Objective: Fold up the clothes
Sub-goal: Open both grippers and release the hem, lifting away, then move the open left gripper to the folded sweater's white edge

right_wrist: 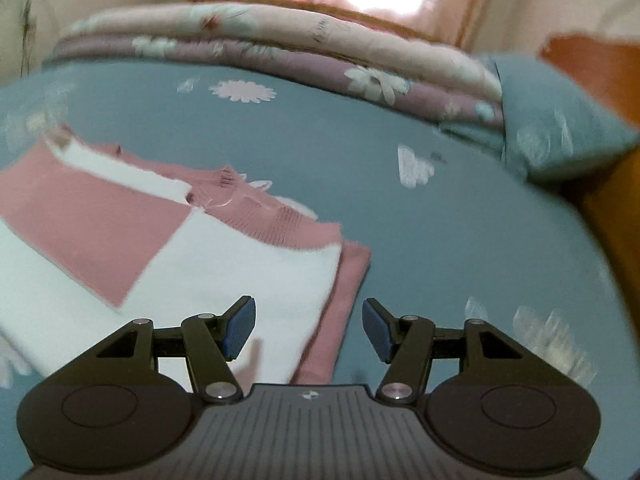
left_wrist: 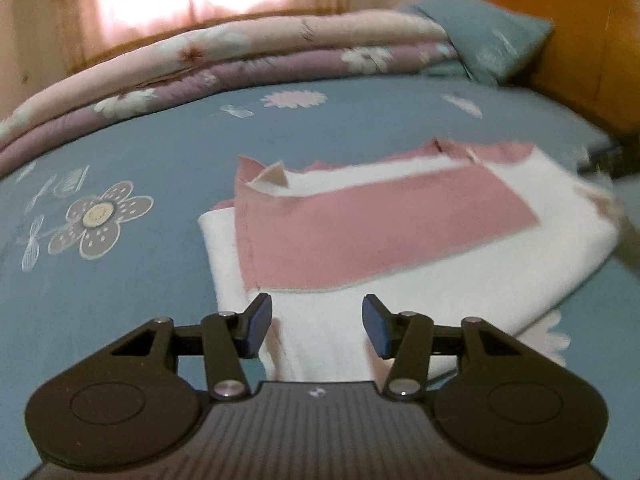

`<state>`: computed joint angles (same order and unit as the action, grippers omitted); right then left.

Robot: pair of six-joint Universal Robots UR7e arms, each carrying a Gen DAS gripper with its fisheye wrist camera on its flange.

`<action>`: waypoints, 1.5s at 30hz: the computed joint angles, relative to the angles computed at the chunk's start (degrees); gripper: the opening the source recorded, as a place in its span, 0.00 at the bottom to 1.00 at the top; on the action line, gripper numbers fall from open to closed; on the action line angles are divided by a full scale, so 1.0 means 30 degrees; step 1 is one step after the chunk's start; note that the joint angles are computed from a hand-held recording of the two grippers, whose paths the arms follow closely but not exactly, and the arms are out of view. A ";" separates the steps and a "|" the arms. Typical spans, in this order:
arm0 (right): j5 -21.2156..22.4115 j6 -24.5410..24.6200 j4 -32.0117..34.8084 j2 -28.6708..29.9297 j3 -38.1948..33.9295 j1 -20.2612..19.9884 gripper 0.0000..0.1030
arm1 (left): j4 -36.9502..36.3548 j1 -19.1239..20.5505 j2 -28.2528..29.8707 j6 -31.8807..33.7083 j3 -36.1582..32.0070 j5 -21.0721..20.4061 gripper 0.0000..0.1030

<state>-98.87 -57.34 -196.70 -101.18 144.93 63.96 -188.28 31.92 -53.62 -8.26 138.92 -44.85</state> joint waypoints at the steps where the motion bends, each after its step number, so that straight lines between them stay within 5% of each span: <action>1: 0.0639 0.0693 0.1151 -0.0865 0.0062 -0.0636 0.51 | -0.0486 0.0046 -0.0084 -0.0324 0.0153 -0.0171 0.48; 4: 0.3419 0.2457 0.5739 -0.3734 -0.0009 -0.3071 0.35 | -0.1546 0.0348 -0.0384 -0.1357 0.0456 -0.0906 0.44; 11: 0.9895 0.2511 1.3515 -0.8329 0.0640 -0.8554 0.35 | -0.2245 0.1247 -0.0451 -0.3515 0.0730 -0.2328 0.43; 13: 0.9692 0.2103 1.3492 -0.8333 0.1018 -0.8780 0.32 | -0.0891 0.1112 -0.0326 -0.3846 0.0581 -0.1835 0.43; 15: 0.7890 0.2139 1.1453 -0.7601 0.1552 -0.8117 0.31 | 0.0899 0.0988 -0.0259 -0.4775 0.0458 -0.0994 0.43; 18: 0.8132 0.2239 1.1136 -0.7768 0.1868 -0.8422 0.31 | 0.1942 0.0807 -0.0224 -0.5381 0.0626 -0.0334 0.43; 21: 0.6595 0.2174 1.0038 -0.8000 0.2145 -0.7278 0.34 | 0.2315 0.0309 -0.0578 -0.5330 0.0856 0.0072 0.42; 23: 0.6789 0.2133 0.9239 -0.8648 0.2606 -0.6899 0.34 | 0.1984 -0.0171 -0.0861 -0.4864 0.1036 0.0366 0.41; 27: 0.7784 0.1670 0.8882 -0.9547 0.3326 -0.5670 0.34 | -0.0343 -0.0342 -0.0890 -0.3593 0.0962 -0.0420 0.43; 33: 0.6180 0.3398 0.6315 -0.5324 0.3286 -0.2251 0.34 | -0.3275 0.1182 0.1092 -0.1929 -0.0231 -0.4157 0.45; 38: 0.6463 0.4246 0.6249 -0.5281 0.3792 -0.2651 0.34 | -0.2998 0.1586 0.0967 -0.3961 0.0944 -0.3561 0.45; 41: 0.5248 0.4241 0.4815 -0.4393 0.4256 -0.1567 0.34 | -0.3640 0.0899 0.0025 -0.3950 0.2204 -0.3422 0.46; 42: 0.4572 0.4342 0.3862 -0.3602 0.4354 -0.0781 0.34 | -0.3834 0.0589 -0.0350 -0.4105 0.2524 -0.3139 0.49; 45: 0.2061 0.4776 0.1407 -0.0967 0.4328 0.2413 0.34 | -0.2146 -0.0122 -0.1993 -0.6035 0.2848 -0.1410 0.83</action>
<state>-92.69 -43.02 -192.48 -104.08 157.91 71.20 -194.72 31.55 -59.59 -26.37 147.46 -49.08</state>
